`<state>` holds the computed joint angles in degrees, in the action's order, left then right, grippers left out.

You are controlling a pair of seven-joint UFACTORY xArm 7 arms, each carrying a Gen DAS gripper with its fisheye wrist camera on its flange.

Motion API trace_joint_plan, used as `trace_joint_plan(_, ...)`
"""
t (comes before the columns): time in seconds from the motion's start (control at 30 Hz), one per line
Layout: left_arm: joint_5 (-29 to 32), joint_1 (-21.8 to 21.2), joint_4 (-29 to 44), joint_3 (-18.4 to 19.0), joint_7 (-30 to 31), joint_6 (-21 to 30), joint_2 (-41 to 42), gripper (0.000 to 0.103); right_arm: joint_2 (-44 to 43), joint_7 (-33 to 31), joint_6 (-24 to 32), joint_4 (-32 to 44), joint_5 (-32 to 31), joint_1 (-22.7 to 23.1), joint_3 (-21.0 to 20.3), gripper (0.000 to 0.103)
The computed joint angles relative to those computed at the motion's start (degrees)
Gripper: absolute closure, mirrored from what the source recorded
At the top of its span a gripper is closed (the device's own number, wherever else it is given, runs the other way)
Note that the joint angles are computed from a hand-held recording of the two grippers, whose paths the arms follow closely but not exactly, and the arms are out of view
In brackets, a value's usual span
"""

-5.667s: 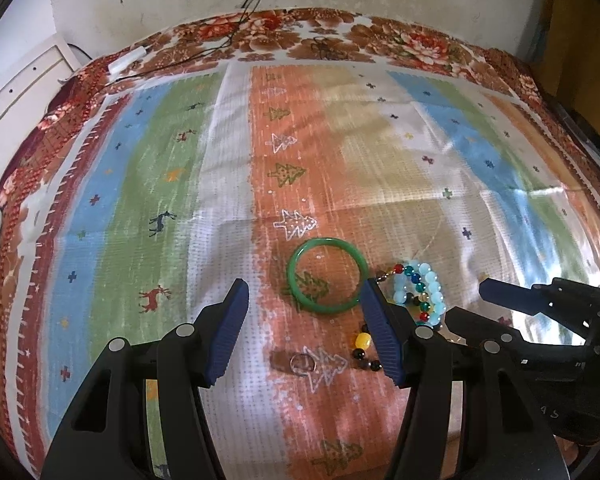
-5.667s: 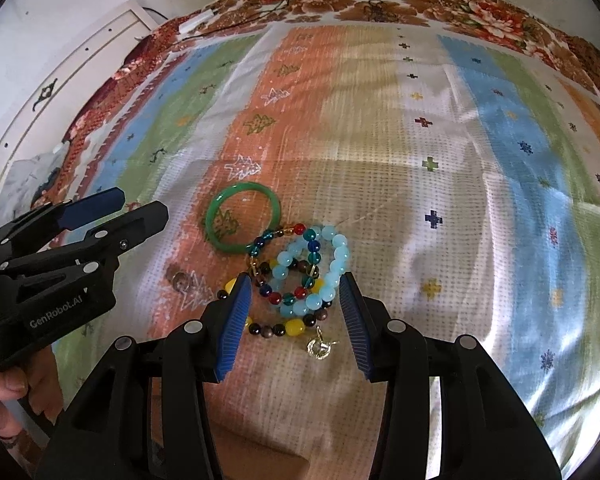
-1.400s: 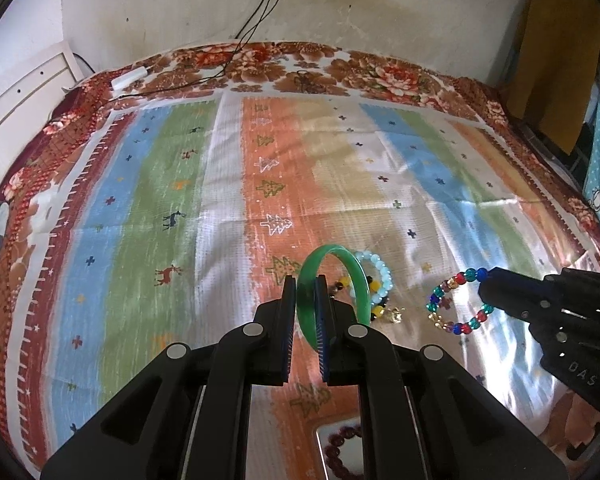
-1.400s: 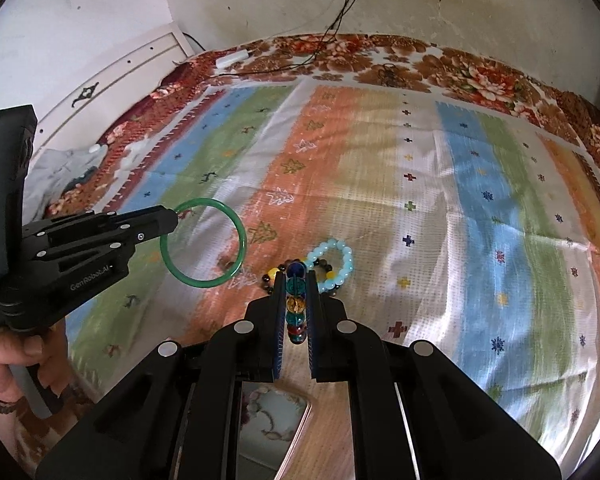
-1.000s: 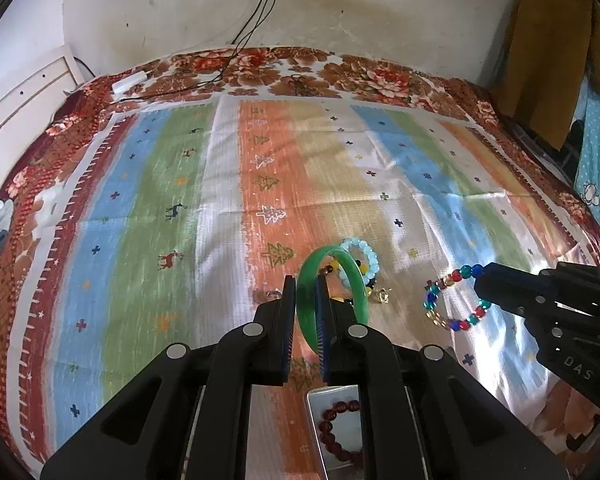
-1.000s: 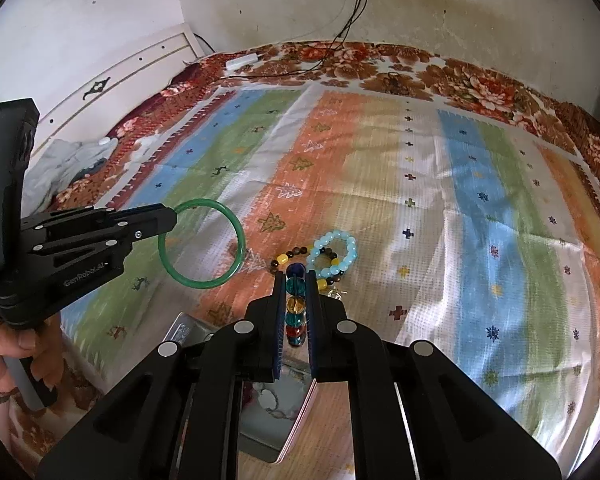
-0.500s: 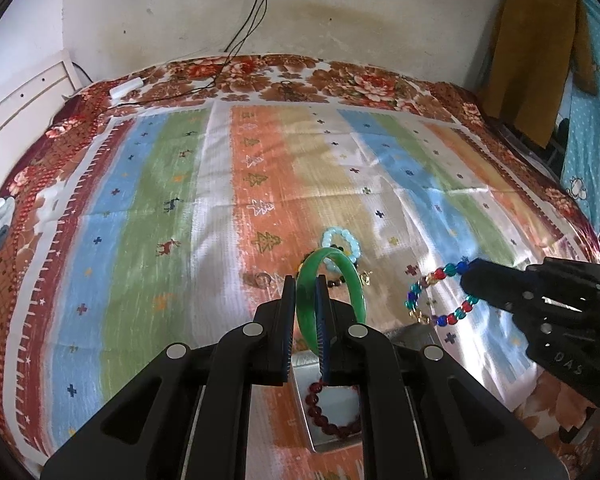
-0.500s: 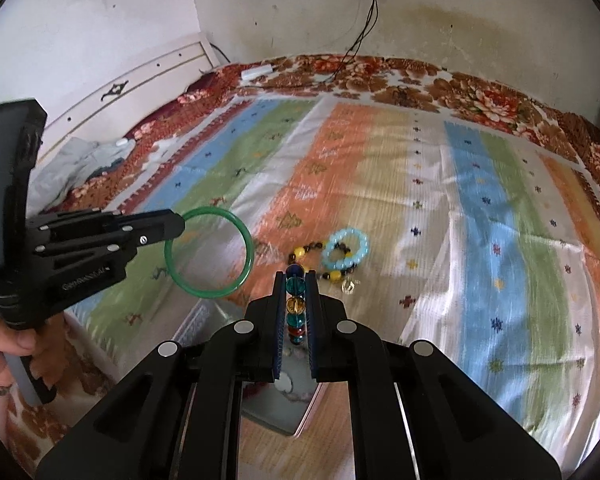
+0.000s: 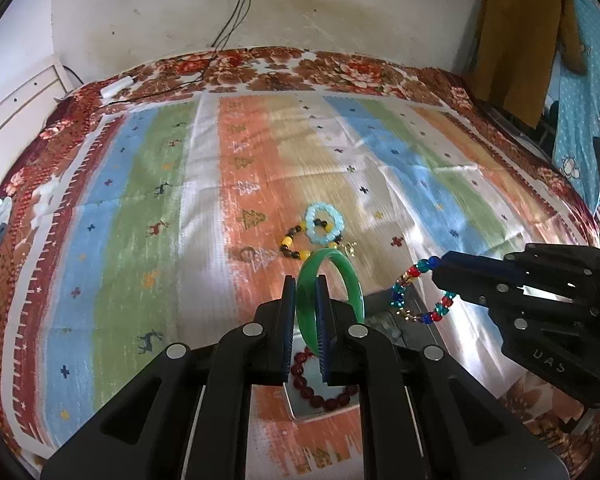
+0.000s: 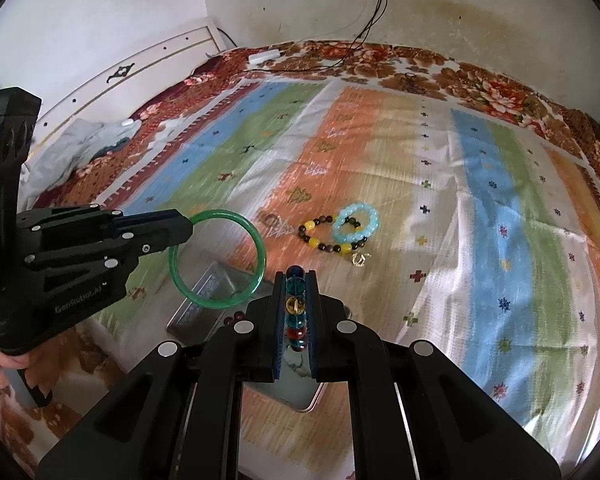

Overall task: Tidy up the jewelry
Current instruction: 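Open the left tool over the tin while the right tool releases its bracelet there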

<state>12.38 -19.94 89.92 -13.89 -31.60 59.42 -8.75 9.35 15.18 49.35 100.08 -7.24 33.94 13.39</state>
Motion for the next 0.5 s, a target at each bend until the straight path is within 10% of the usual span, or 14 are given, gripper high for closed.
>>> trace_joint_plan(0.23, -1.4, -0.8, 0.1, -0.3, 1.4, 1.2, 0.5, 0.093, -1.0, 0.2, 0.0, -1.4, 1.9, -0.3, 0.3, 0.093)
trace_joint_plan(0.33, 0.7, -1.2, 1.0, -0.8, 1.0, 2.9, 1.2, 0.067, -0.9, 0.8, 0.8, -1.2, 1.5, -0.2, 0.3, 0.091)
trace_joint_plan(0.5, 3.5, -1.0, 1.3, -0.6, -0.7, 4.5, 1.2, 0.066, -1.1, 4.9, 0.7, -1.6, -2.1, -0.3, -0.5, 0.066)
